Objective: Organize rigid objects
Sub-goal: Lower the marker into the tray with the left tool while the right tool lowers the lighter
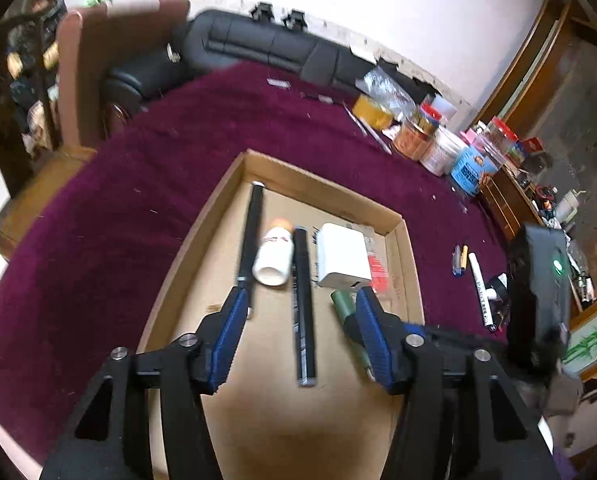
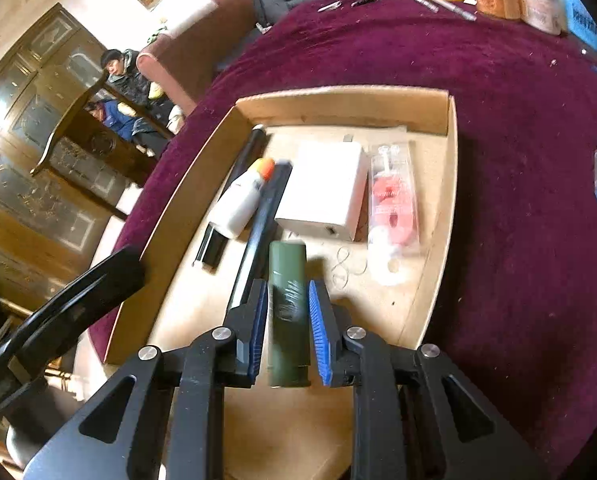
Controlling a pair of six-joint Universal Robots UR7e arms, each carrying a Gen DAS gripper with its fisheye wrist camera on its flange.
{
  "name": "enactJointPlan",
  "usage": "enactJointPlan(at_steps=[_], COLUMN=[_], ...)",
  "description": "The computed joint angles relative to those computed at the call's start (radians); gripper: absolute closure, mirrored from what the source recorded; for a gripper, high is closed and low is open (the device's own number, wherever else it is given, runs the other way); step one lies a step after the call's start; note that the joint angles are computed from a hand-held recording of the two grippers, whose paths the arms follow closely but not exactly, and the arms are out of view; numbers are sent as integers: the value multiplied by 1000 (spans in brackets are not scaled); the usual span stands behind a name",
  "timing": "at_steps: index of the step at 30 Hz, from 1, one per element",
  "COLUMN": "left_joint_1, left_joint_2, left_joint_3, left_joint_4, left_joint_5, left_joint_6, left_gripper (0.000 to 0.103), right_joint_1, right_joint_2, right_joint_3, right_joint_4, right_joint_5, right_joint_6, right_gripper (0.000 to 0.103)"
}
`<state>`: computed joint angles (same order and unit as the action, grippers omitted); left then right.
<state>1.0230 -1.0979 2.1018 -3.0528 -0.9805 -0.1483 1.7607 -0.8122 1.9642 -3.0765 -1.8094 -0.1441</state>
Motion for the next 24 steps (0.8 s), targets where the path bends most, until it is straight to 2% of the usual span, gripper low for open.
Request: enactJointPlan(at_steps=[6, 10, 11, 13, 14, 16, 18, 20, 22, 24], left_joint_1=[-28, -70, -82, -111, -132, -162, -193, -208, -220, -227], left_joint_2=[-45, -49, -47, -45, -35, -19, 22, 48, 72, 92], left_joint_3=[62, 103, 111, 138, 154, 172, 177, 178, 176, 171], left_joint_4=[-20, -52, -63, -95, -130, -177, -218, -235, -238, -208], left_joint_5=[36, 35, 34, 33, 28, 28, 26, 7, -1, -17], left_joint_6=[-24, -26, -27, -31, -30, -22, -12, -18, -30, -47], left_gripper=[47, 47, 45, 41, 40, 40, 39, 39, 39, 39], right_joint_1=[-1, -14, -22, -36, -46, -64, -92, -116, -148, -174], right_joint_2=[-30, -107, -133, -172, -194, -214, -232, -253, -274, -288], right_joint_3=[29, 113, 140, 185, 210, 241, 237, 208, 181, 141], right_joint_4=[-44, -155, -193, -277, -340, -467, -545, -517, -479, -394], right_joint_5=[10, 4, 0, -15, -36, -90, -188, -257, -265, -254], right_joint_6=[-29, -81, -97, -126, -146, -185, -226, -237, -230, -206], right_gripper=[82, 80, 75, 58, 44, 28, 25, 25, 25, 25])
